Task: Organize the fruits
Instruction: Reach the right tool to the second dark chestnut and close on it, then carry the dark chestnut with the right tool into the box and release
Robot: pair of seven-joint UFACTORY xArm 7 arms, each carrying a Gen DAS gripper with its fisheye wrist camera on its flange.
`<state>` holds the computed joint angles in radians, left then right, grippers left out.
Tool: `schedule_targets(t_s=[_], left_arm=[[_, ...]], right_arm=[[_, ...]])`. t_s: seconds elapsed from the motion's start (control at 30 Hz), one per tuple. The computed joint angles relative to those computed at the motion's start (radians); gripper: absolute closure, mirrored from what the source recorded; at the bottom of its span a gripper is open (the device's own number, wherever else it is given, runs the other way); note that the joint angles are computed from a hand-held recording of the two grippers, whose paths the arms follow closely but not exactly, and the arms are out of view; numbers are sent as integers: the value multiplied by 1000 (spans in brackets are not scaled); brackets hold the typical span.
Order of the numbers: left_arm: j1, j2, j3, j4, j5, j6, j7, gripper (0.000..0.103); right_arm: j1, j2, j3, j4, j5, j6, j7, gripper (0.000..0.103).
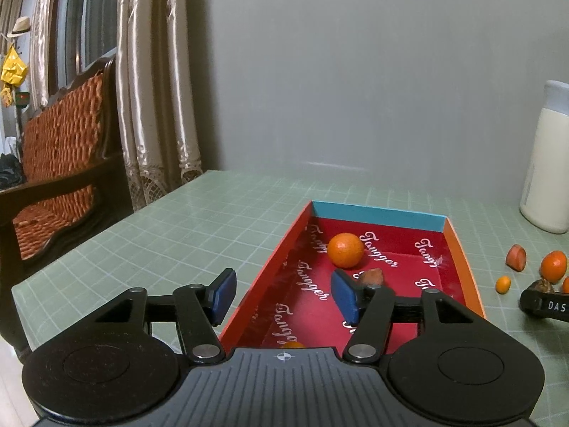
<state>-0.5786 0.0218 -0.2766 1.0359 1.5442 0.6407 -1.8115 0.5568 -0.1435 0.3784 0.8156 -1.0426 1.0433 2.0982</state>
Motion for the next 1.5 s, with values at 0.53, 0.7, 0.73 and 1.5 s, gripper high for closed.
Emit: schedule_targets(t_s=[0.53, 0.7, 0.73, 1.5], left_arm=[[26, -89, -18, -88, 34, 38, -80, 41], [46, -133, -29, -133, 40, 57, -109, 40], [50, -141, -32, -141, 41, 62, -115, 40], [151, -290, -48, -297, 0, 33, -141, 36]], right_arm=[[4, -44, 35, -30, -90, -46, 76, 54], [14, -62, 60, -29, -176, -45, 122, 54], [17, -63, 67, -26, -201, -41, 132, 54], [116, 169, -17, 220, -466, -272, -3, 54]])
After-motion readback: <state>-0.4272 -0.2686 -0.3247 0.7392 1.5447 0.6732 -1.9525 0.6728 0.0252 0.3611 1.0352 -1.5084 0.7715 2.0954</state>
